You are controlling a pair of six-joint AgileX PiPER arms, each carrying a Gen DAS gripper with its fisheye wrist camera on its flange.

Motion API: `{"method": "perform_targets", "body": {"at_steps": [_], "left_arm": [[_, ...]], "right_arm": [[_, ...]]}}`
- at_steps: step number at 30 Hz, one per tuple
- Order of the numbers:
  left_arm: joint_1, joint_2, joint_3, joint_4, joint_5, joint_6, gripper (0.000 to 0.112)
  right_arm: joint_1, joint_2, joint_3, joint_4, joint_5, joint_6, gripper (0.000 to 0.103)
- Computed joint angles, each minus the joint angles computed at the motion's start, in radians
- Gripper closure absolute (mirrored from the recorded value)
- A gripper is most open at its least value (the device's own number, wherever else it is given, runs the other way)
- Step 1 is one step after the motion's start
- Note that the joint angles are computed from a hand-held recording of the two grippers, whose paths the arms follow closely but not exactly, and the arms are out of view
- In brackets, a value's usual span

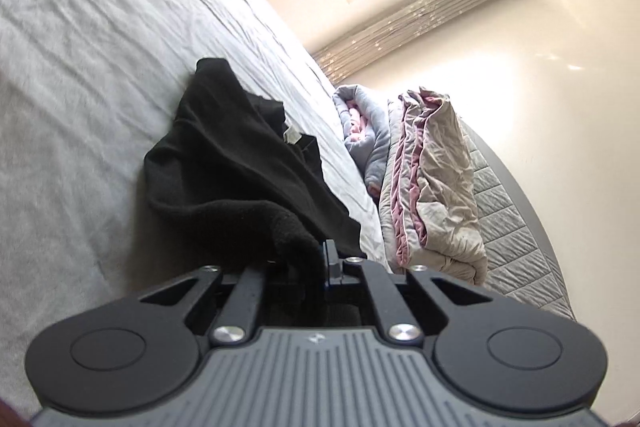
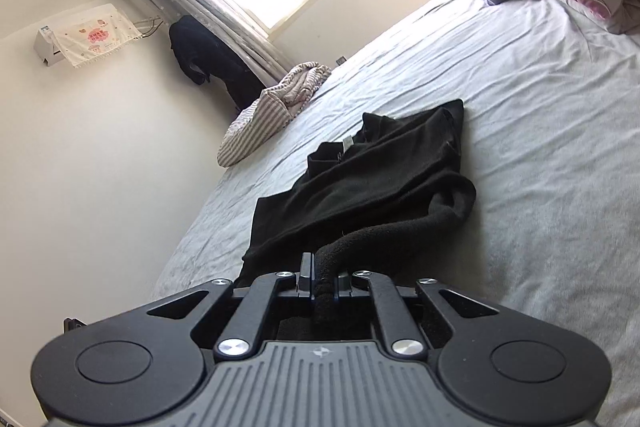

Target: Fold small clothes

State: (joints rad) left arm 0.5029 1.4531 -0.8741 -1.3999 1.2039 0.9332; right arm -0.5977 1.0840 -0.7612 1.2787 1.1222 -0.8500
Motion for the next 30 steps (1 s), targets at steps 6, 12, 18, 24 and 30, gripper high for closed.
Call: {"method": "perform_targets", "body": {"at_steps": [6,12,18,24,30], "left_arm": [[-0.100,0.106,-0.162,-0.134,-0.140,-0.035,0.108],[-0.238,0.289,-0.427,-0.146,-0.352,-0.123,0.109],[-0.354,0.516,-0.728,0.008,-0.509,-0.322,0.109],[-0.412,0.729,-0.970,0.249,-0.579,-0.560,0.108],[-0.473,0.829,-1.066,0.594,-0.640,-0.734,0.105]], "right_arm": [[0.131,0.142,-0.149,0.097,-0.201,-0.012,0.094],[0.238,0.328,-0.311,0.147,-0.362,-0.017,0.094],[0.330,0.519,-0.484,0.057,-0.508,0.076,0.094],[0.390,0.702,-0.608,-0.065,-0.602,0.179,0.094],[0.466,0.823,-0.670,-0.303,-0.709,0.325,0.094]]}}
